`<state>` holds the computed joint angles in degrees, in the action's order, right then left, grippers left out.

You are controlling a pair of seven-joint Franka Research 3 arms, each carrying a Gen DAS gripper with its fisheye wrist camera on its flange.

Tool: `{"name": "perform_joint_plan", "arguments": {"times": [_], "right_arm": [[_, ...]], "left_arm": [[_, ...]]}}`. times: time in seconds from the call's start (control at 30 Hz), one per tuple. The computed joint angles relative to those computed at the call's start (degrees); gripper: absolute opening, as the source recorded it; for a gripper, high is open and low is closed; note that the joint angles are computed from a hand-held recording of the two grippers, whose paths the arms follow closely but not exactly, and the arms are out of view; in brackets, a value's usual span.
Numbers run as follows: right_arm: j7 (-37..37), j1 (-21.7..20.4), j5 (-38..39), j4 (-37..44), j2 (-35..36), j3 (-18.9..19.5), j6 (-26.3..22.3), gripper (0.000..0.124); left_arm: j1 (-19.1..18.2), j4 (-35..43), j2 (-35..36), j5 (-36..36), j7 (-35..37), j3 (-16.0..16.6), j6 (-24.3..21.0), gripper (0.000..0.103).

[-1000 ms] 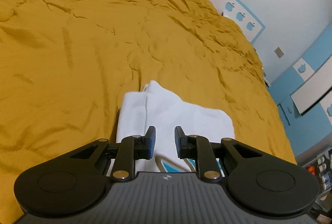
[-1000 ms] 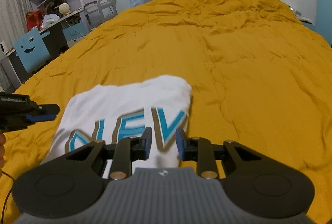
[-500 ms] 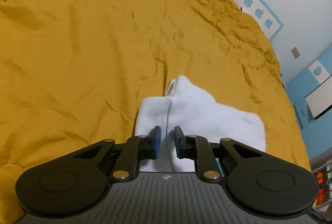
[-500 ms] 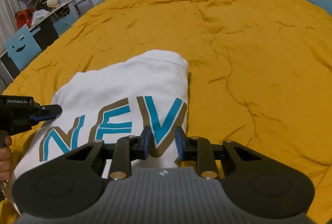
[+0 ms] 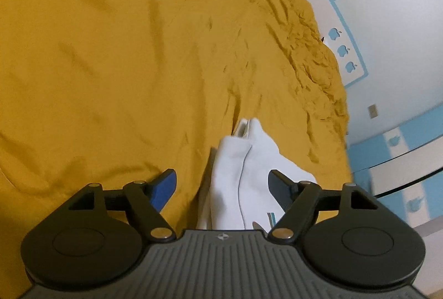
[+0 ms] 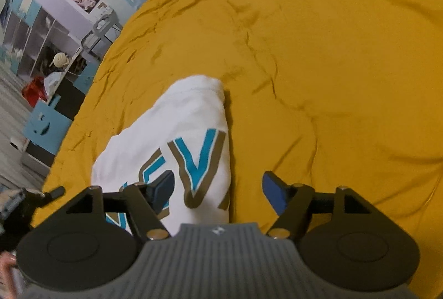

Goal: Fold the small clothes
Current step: 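Grasp the folded shirt end with both grippers, then lift the shirt end with both grippers and fold it over the shirt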

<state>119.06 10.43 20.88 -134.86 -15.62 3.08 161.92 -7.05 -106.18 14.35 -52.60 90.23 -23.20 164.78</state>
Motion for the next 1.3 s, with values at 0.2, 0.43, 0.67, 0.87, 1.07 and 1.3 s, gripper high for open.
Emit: {"name": "perform_joint_plan", "arguments": {"times": [0.2, 0.43, 0.67, 0.87, 1.07, 1.3], "right_arm": [[-9.26, 5.35, 15.21, 1.52, 2.77, -4.68, 0.86, 0.069], [-18.56, 5.42, 28.1, 6.16, 7.75, -4.99, 0.11, 0.068], [-22.01, 3.3, 30.47, 10.14, 12.18, -3.1, -0.66, 0.064], [-25.36, 2.12, 37.05, 13.39, 15.66, -2.09, 0.21, 0.052], [-26.84, 1.74, 38.57, 13.36, 15.7, -0.88, 2.81, 0.02], [-30.21, 3.61, 37.17, 11.29, 10.24, -0.56, 7.37, 0.012]], "left_arm": [[2.16, 3.39, 4.18, -11.44, 7.53, -2.19, -3.65, 0.087], [2.0, 9.4, 9.53, -12.23, 8.49, -2.02, -8.1, 0.087], [1.87, 15.87, 16.12, -10.35, 6.19, -4.08, -7.34, 0.08], [1.9, 18.97, 18.87, -4.37, 1.4, -4.78, -7.89, 0.051], [4.05, 15.09, 15.82, -3.91, 6.76, -8.95, -2.62, 0.031], [4.6, 7.55, 5.82, -7.78, 17.18, -12.27, 5.89, 0.028]]}}
